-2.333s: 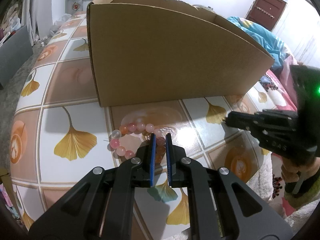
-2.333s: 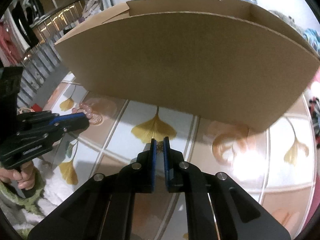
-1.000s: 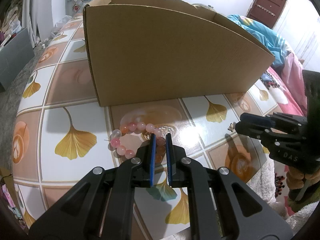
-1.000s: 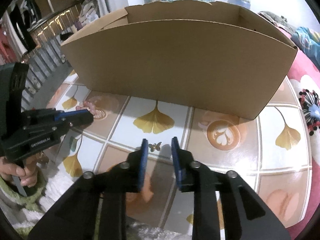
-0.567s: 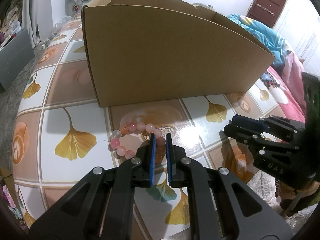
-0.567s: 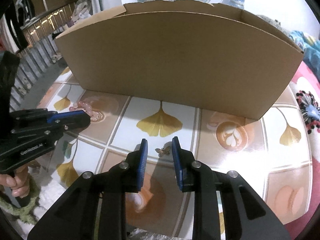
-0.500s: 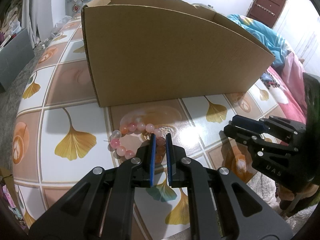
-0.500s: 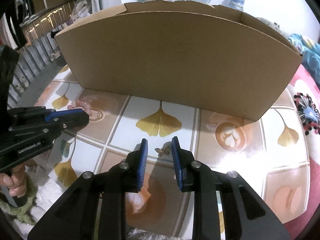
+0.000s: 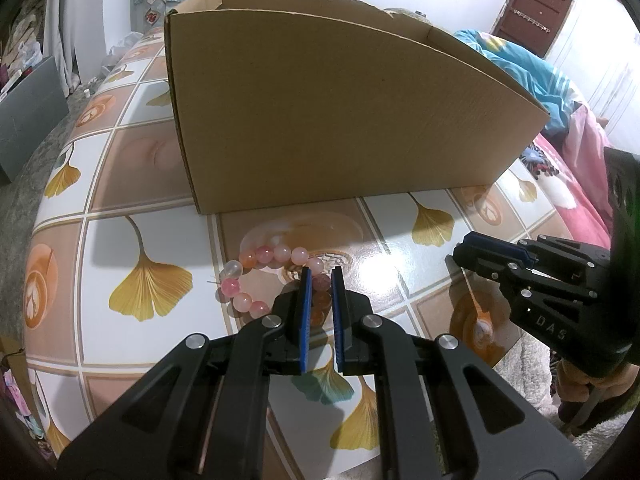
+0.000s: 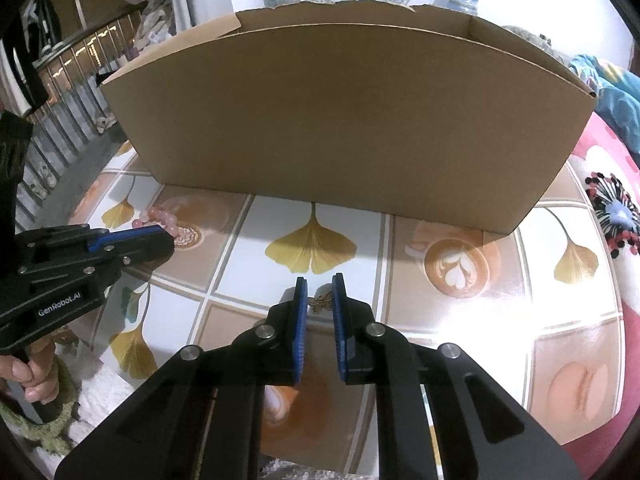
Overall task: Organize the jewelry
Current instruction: 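Close the right tool on a small butterfly earring while the left tool holds the bracelet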
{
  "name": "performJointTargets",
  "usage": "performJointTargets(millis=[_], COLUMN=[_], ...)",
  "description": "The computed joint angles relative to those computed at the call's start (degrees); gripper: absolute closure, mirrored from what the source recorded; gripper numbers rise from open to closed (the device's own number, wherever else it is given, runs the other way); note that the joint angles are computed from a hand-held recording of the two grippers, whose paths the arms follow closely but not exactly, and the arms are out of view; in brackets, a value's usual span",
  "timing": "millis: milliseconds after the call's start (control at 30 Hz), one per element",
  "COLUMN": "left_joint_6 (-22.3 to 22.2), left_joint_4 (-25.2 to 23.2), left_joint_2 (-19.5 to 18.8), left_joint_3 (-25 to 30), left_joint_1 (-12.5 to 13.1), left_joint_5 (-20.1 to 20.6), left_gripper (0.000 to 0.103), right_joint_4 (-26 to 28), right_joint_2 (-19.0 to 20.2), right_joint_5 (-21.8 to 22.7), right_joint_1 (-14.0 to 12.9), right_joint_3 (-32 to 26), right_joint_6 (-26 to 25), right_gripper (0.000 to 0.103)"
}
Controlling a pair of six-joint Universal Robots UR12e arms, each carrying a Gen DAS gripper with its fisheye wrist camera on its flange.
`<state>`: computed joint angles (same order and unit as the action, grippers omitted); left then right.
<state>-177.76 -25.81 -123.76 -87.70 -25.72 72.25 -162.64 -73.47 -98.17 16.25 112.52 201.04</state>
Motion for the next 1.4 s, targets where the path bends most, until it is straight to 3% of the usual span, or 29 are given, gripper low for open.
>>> performJointTargets(millis=[100,167,500,600,733,933,1000,1033,1133,1400], left_joint_6=[0.15,0.39,1.84,1.55,1.64,1.62,1.53,1.52,1.47,1.74], left_joint_4=[0.04,0.16,0.99,0.96,1.02,1.06,1.08,1.15,1.39,1.87], left_joint_2=[-0.06,-0.10,-0.18,-0.24,-0.21,-0.24,-0.22,-0.21,-0.22,-0.14], left_joint_3=[0.10,0.18,0.11,0.14,0.05,0.10,0.07,0.03,-0.06,-0.39], left_joint_1=[-0.02,-0.09,-0.41,-0.34,-0.30,-0.32,-0.34,-0.34,-0.29,-0.18], left_joint_5=[0.05,0.18,1.06,0.90,0.84,0.82,0.86,0.82,0.68,0.43], left_gripper=[0.094,0.094,0.094,0.094,0.094,0.094,0.094,0.094,0.094,0.094], right_joint_4=[-0.17,-0.44,-1.84,-0.68,-0.13,0.92,1.53,1.94,2.50,1.06], right_joint_2=[-0.07,-0.18,-1.73,-2.11,-1.91,-1.01,-0.88,-0.86,-1.13,-1.23], right_joint_5=[0.18,0.40,2.49,3.41,2.57,1.66,1.41,1.49,4.13,5.62], right_joint_1=[-0.10,-0.14,-1.30,-1.48,-0.86,-0.55,-0.50,-0.57,-1.39,-2.01], right_joint_3=[0.13,0.20,1.66,1.84,1.68,0.74,0.41,0.26,0.35,0.97], right_joint_6=[0.10,0.11,1.13,0.87,-0.60,-3.69,-5.55,-6.16,-6.59,-5.29], right_gripper=[0.091,0.098,0.098,0.095,0.080,0.080,0.082,0.088,0.094,0.094])
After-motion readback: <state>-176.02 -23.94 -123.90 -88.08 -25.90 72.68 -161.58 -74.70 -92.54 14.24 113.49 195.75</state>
